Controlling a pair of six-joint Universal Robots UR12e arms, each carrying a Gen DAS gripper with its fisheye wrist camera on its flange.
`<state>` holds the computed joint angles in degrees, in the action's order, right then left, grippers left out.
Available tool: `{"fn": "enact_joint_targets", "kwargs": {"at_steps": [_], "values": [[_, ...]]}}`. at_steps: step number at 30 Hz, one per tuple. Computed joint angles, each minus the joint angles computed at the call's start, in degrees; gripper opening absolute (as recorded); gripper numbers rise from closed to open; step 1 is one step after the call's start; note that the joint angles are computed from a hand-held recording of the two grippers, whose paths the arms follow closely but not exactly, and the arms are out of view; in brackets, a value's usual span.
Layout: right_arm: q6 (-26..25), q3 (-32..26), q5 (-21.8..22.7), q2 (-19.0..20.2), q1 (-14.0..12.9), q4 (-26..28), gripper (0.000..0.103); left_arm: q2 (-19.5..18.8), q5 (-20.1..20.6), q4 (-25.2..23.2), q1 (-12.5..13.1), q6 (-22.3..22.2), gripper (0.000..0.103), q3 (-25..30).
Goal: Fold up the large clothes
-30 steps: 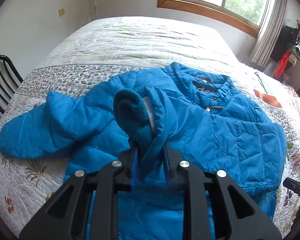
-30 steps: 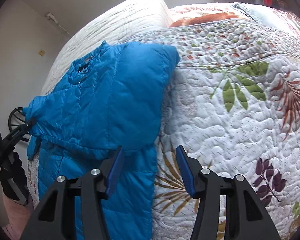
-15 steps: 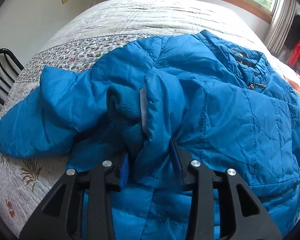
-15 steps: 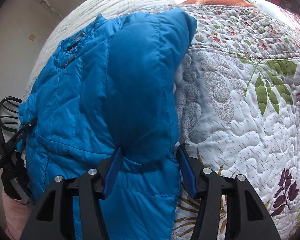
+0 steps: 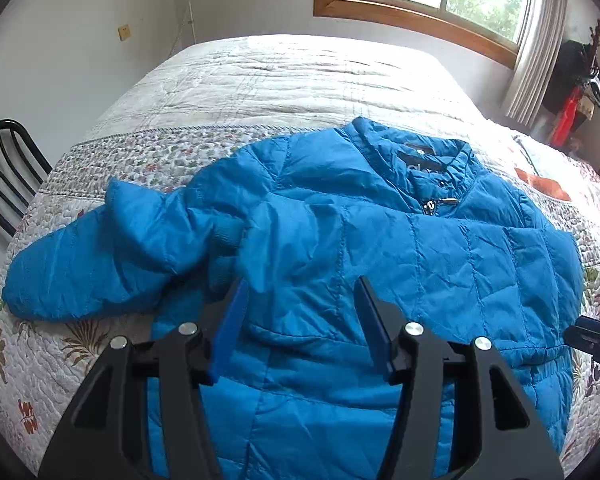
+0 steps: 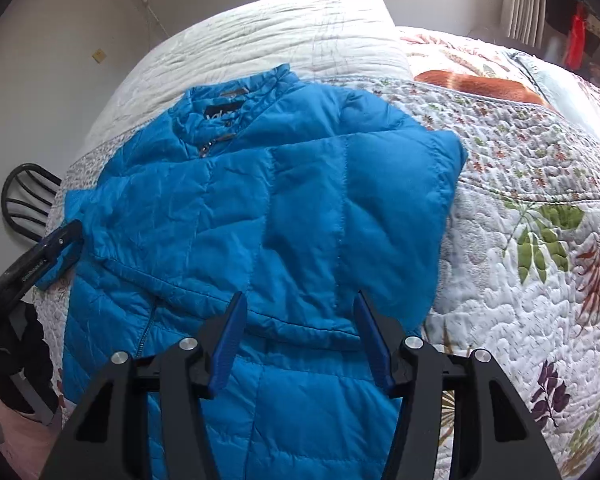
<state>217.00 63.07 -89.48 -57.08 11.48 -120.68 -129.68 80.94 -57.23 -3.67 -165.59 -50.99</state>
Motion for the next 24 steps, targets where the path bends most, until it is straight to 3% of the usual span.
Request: {"fn": "enact_joint_targets", "kwargs": {"at_steps": [9, 24], "values": [[0.3, -1.2, 1.0, 2.1, -0.1, 1.8, 0.056, -2.5, -0.5, -6.1, -0.7, 4.1, 0.055, 1.5], [0.5, -1.8, -2.8, 3.5, 0.6, 1.5, 0.057, -3.4, -2.3, -6.5, -0.4, 7.2, 0.056, 1.5]]}}
